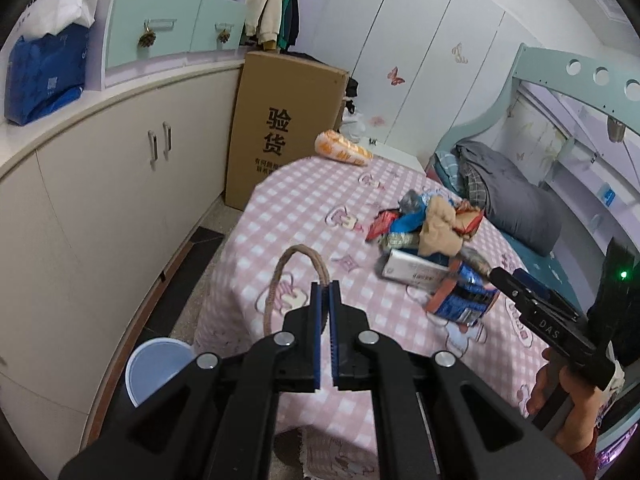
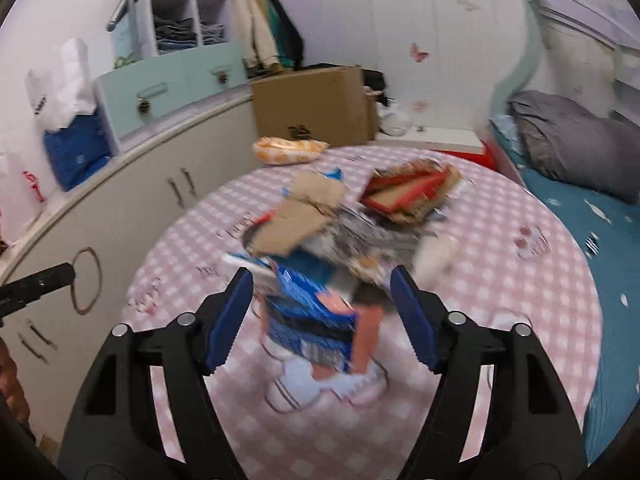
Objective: Collect trash
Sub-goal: 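Carry the blue wrapper to the blue wastebasket and open the right gripper while the left drops the string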
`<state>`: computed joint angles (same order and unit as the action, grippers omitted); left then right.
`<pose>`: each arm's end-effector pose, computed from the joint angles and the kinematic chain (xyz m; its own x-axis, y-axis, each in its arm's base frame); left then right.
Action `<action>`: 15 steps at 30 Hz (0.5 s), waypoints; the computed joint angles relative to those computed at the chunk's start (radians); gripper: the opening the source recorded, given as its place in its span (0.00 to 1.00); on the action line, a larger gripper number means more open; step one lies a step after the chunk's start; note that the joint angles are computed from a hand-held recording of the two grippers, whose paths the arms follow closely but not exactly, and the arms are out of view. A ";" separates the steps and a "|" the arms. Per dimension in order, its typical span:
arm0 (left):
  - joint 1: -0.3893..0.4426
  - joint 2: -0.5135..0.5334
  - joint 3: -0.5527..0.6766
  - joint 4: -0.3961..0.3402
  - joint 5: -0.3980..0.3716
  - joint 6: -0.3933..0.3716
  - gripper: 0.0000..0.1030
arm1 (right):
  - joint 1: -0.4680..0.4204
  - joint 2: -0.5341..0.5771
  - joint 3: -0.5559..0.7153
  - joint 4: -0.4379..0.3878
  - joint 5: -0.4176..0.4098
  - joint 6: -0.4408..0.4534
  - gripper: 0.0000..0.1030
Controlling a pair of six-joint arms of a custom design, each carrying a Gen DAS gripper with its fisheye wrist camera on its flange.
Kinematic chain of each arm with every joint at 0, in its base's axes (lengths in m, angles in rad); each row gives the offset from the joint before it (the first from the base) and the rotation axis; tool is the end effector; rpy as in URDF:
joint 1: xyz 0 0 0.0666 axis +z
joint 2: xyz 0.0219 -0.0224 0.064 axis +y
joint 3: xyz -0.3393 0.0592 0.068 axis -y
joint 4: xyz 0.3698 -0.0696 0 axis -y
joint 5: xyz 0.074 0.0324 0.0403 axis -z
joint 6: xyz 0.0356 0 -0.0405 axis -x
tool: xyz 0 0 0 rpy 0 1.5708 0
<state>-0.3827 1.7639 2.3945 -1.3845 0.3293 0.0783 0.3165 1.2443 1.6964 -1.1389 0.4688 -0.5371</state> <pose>0.4880 -0.2093 0.5947 -0.6778 0.1930 -0.7095 0.5206 0.8074 -0.2777 0.3775 0.1063 0.5681 -0.4899 0.3199 -0.8110 0.3550 0.9228 0.1495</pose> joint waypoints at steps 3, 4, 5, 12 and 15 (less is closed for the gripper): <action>0.002 -0.023 -0.056 0.012 0.018 -0.008 0.03 | 0.016 -0.010 -0.025 -0.035 0.044 -0.054 0.68; 0.000 -0.030 -0.072 0.018 0.024 -0.012 0.03 | 0.013 -0.007 -0.031 -0.046 0.035 -0.063 0.68; -0.002 -0.033 -0.079 0.019 0.031 -0.015 0.03 | 0.003 -0.004 -0.036 -0.047 0.008 -0.070 0.68; 0.004 -0.061 -0.128 0.025 0.055 -0.033 0.03 | -0.063 0.020 -0.061 -0.009 -0.184 -0.049 0.22; 0.019 -0.069 -0.142 0.029 0.068 -0.034 0.03 | -0.031 0.007 -0.070 0.005 -0.159 -0.032 0.08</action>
